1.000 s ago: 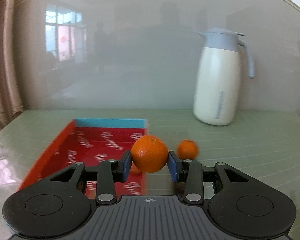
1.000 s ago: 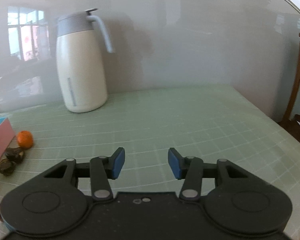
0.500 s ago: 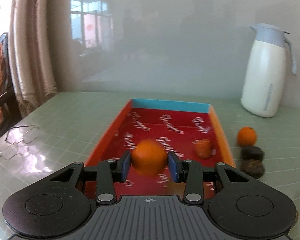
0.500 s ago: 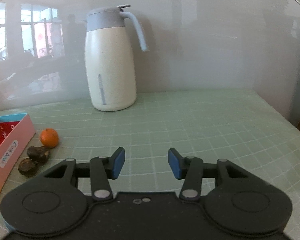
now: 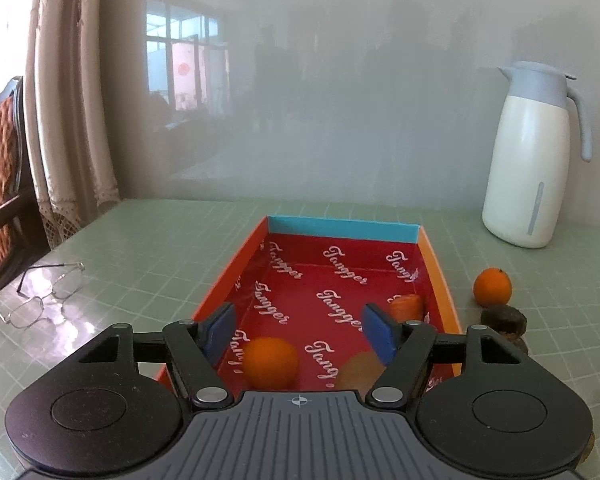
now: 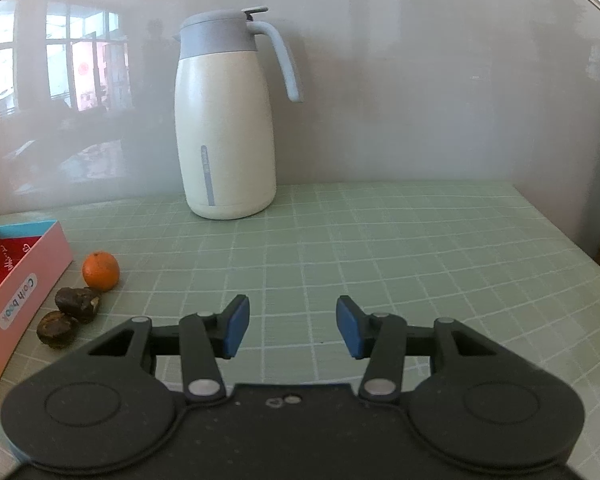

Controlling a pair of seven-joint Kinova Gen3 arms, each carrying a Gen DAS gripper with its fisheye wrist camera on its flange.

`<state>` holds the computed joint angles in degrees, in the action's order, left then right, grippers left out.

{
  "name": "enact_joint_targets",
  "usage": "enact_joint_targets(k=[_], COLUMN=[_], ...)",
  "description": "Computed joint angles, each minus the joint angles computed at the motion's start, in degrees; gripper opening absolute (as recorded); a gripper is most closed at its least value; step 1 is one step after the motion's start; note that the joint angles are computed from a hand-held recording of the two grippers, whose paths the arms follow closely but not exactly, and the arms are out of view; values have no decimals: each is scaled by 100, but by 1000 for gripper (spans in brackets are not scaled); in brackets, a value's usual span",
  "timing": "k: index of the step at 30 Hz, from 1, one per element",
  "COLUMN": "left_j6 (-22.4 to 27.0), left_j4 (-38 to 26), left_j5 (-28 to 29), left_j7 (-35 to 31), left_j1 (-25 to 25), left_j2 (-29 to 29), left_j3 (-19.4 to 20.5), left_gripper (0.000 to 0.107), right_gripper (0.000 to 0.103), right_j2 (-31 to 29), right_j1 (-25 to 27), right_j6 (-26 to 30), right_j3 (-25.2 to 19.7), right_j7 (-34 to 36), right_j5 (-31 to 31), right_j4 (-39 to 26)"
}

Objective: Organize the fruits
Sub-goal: 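Withdraw the open left gripper from the red box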

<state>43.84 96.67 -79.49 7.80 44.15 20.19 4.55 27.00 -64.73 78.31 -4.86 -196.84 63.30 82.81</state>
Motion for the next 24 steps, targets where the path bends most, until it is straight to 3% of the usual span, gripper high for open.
enact_joint_targets(k=[13, 24], left_j6=[189, 219], left_j4=[44, 313], left_j5=[-71, -172], left_j7=[7, 243], left_j1=[41, -136], left_j2=[-35, -208], left_j3=[51, 95], left_gripper=[74, 75], right_gripper=[47, 47], right_j2=[-80, 333], right_j1=[66, -10], right_j6=[-57, -445], right_j3=[-68, 132], right_j7=[-151, 398], right_j5=[38, -41], right_j4=[111, -551])
